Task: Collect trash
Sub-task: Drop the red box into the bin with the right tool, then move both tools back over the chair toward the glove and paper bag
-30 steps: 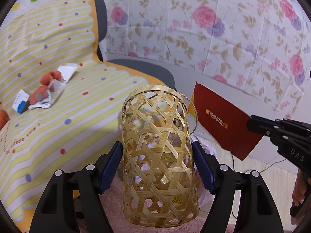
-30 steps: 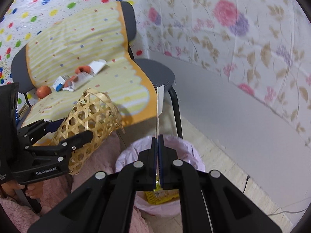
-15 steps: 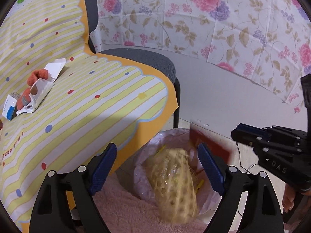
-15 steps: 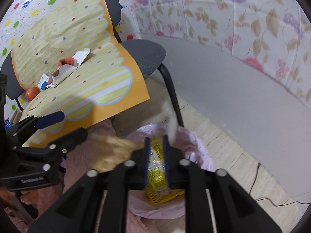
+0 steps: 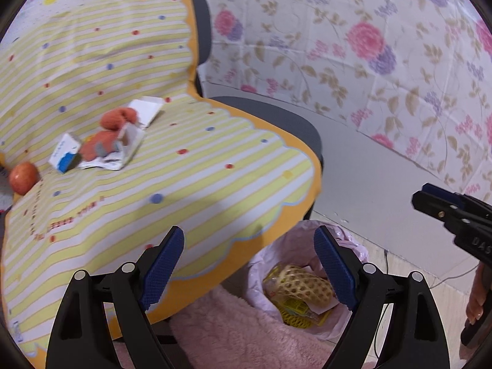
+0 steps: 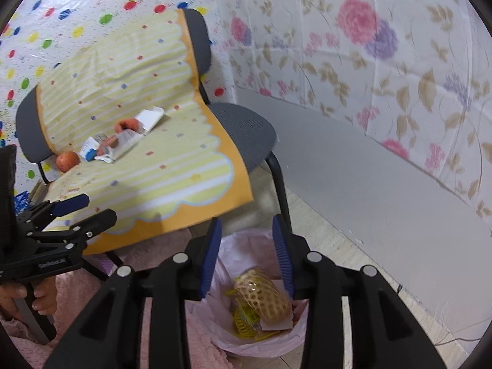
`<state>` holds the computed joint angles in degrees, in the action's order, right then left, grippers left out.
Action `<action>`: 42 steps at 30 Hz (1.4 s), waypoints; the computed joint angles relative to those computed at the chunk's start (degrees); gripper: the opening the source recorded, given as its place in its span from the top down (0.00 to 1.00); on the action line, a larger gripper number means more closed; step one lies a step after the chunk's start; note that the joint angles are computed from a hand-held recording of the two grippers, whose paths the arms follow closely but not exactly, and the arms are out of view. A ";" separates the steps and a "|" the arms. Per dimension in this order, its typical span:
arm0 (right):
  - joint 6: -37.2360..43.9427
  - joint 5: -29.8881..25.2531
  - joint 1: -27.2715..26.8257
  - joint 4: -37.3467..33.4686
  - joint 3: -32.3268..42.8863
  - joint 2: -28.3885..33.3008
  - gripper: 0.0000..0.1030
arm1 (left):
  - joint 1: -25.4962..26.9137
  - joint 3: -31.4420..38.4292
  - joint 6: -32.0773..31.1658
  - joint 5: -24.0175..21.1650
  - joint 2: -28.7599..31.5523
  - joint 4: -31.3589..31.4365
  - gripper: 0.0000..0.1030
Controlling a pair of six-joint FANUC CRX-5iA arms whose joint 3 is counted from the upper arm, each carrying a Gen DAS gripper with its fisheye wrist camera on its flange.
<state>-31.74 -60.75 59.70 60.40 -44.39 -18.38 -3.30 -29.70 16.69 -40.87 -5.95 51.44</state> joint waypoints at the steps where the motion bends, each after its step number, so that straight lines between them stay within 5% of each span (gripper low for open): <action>1: 0.54 -0.24 0.12 0.35 0.42 0.02 0.59 | 0.42 0.13 0.25 -0.18 -0.13 -0.06 0.17; 8: 4.12 2.06 -1.04 3.96 3.28 0.69 0.44 | 4.66 1.56 3.90 -1.40 -1.72 -2.57 0.17; 13: 7.66 7.45 -4.54 6.21 6.09 2.44 0.14 | 7.89 2.76 6.83 -0.99 -2.37 -3.79 0.16; 15: 9.35 8.25 -5.34 6.68 7.65 3.82 0.10 | 8.88 3.26 8.37 -0.47 -2.29 -4.46 0.16; 33: 21.25 22.62 -14.11 8.01 19.18 15.65 0.11 | 16.43 11.51 24.73 4.43 2.91 -14.57 0.15; 42: 28.34 27.81 -17.66 5.45 27.66 24.94 0.40 | 15.65 15.33 28.36 8.54 8.14 -17.20 0.15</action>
<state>-3.40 -32.94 42.03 65.85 -16.74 6.55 12.35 -14.37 45.05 -32.33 2.19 34.24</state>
